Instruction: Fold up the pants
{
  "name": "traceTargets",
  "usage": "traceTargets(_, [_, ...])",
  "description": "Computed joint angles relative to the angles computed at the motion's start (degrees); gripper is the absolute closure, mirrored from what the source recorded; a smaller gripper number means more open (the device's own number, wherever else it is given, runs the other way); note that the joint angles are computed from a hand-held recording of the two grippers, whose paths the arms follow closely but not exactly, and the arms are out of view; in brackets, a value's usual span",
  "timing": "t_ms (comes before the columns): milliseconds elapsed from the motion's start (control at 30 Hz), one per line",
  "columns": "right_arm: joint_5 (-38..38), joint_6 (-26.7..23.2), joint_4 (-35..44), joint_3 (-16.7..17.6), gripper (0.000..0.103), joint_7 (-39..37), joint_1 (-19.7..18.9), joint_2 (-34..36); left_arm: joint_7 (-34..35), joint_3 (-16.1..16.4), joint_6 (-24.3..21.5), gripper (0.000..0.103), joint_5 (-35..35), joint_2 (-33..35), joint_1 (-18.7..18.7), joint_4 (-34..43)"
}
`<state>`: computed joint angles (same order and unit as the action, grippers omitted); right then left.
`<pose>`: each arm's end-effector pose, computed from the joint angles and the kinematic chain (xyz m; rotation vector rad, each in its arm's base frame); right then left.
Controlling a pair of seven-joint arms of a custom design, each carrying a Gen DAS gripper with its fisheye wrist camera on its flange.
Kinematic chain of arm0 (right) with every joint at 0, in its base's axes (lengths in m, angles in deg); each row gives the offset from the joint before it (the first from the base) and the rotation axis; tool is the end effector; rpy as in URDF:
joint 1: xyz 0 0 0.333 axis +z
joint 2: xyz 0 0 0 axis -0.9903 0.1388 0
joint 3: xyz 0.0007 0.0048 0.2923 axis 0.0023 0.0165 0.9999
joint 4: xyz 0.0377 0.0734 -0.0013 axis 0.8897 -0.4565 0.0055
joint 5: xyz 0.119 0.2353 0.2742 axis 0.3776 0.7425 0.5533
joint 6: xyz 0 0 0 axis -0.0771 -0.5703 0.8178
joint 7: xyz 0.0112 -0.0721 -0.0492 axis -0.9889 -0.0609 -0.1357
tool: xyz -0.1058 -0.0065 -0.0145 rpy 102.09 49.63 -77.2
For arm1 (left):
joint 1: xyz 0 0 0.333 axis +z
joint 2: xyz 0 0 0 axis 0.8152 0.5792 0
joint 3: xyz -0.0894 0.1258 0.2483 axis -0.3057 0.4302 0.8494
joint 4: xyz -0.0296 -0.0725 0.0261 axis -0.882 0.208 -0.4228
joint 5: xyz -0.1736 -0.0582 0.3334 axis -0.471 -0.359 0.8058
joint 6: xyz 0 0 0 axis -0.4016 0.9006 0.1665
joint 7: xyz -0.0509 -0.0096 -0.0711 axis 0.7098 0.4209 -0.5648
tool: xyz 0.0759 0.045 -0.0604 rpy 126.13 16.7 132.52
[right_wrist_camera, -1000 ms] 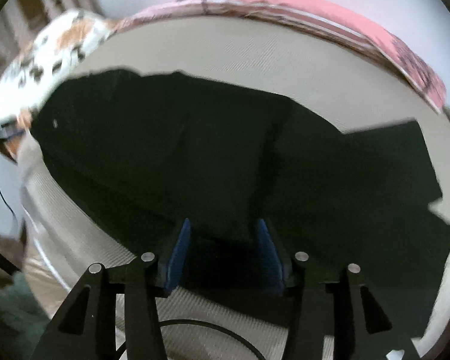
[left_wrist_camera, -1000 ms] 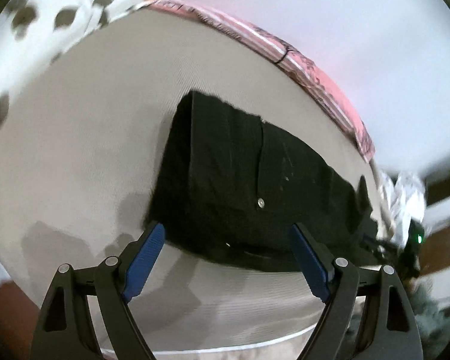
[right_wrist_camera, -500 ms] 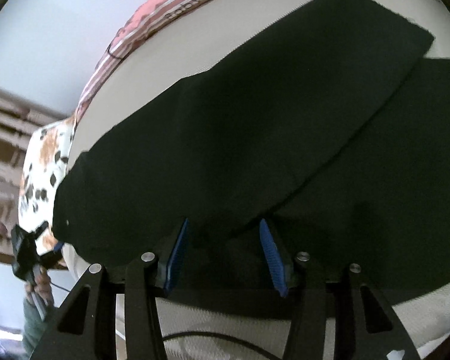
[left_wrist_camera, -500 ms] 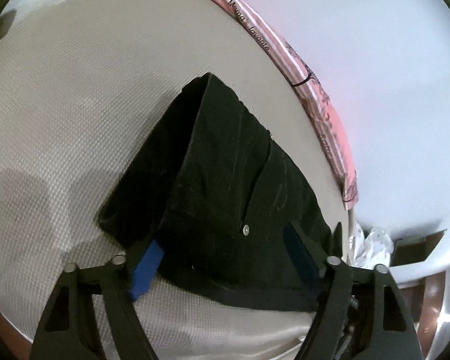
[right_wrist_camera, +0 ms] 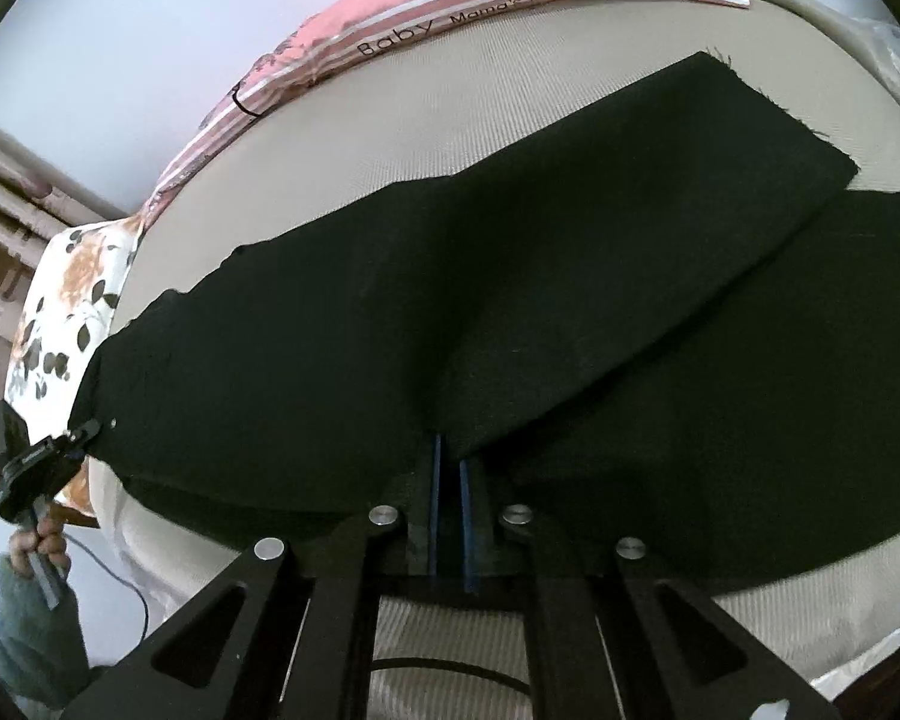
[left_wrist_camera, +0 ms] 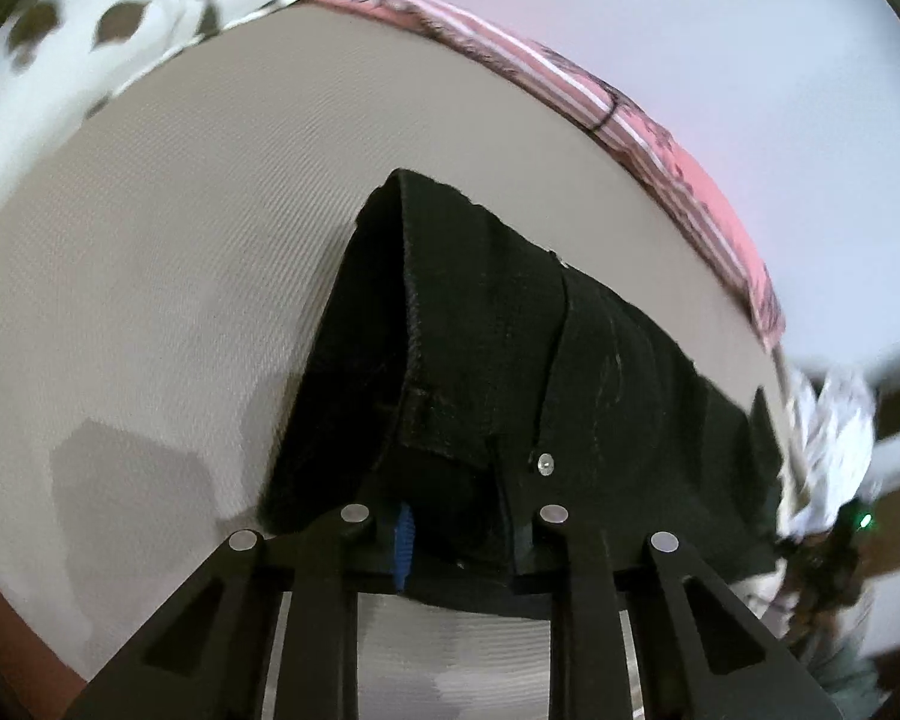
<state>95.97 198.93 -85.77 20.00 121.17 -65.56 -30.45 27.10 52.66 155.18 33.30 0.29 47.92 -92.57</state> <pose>0.4102 0.1295 0.5111 -1.7136 1.9813 -0.0147 0.4184 -0.0598 0.5303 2.3192 -1.8298 0.9439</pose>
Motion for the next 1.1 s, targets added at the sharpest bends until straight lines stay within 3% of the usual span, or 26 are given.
traceTargets(300, [-0.01, -4.78, -1.55, 0.78, 0.098, 1.07, 0.93, -0.81, 5.13, -0.82, -2.16, 0.081, 5.12, -0.14, 0.88, -0.51])
traceTargets(567, [0.46, -5.24, -0.98, 0.93, 0.095, 1.45, 1.12, 1.14, -0.91, -4.37, -1.25, 0.072, 11.87, 0.57, 2.09, -0.33])
traceTargets(633, [1.02, -5.46, -0.90, 0.62, 0.091, 1.27, 1.26, 1.04, -2.45, -4.36, -2.19, 0.067, 12.78, 0.58, 2.04, 0.31])
traceTargets(667, [1.72, -5.88, -0.79, 0.20, 0.084, 1.07, 1.37, 0.91, -3.07, -4.23, -2.82, 0.063, 12.91, 0.41, 1.91, 0.55])
traceTargets(700, [2.59, -6.26, -0.77, -0.33, 0.070, 0.54, 1.52, 0.65, -3.30, -4.00, -3.32, 0.062, 12.80, 0.08, 1.62, 0.67])
traceTargets(767, [3.94, -6.10, -1.58, -0.97, 0.056, -0.27, 1.39, -0.89, -4.08, -4.33, -4.35, 0.058, 13.89, -1.45, 1.60, 0.50])
traceTargets(933, [3.97, -4.68, -4.57, -2.10, 0.056, -0.05, -1.30, -6.00, -9.60, -6.31, -6.27, 0.057, 17.45, -6.35, 2.18, -0.21])
traceTargets(1100, [1.29, -3.29, -5.73, -3.59, 0.056, 1.23, -5.50, -7.53, -10.65, -9.57, -1.58, 0.057, 20.84, -8.38, -1.24, -0.10])
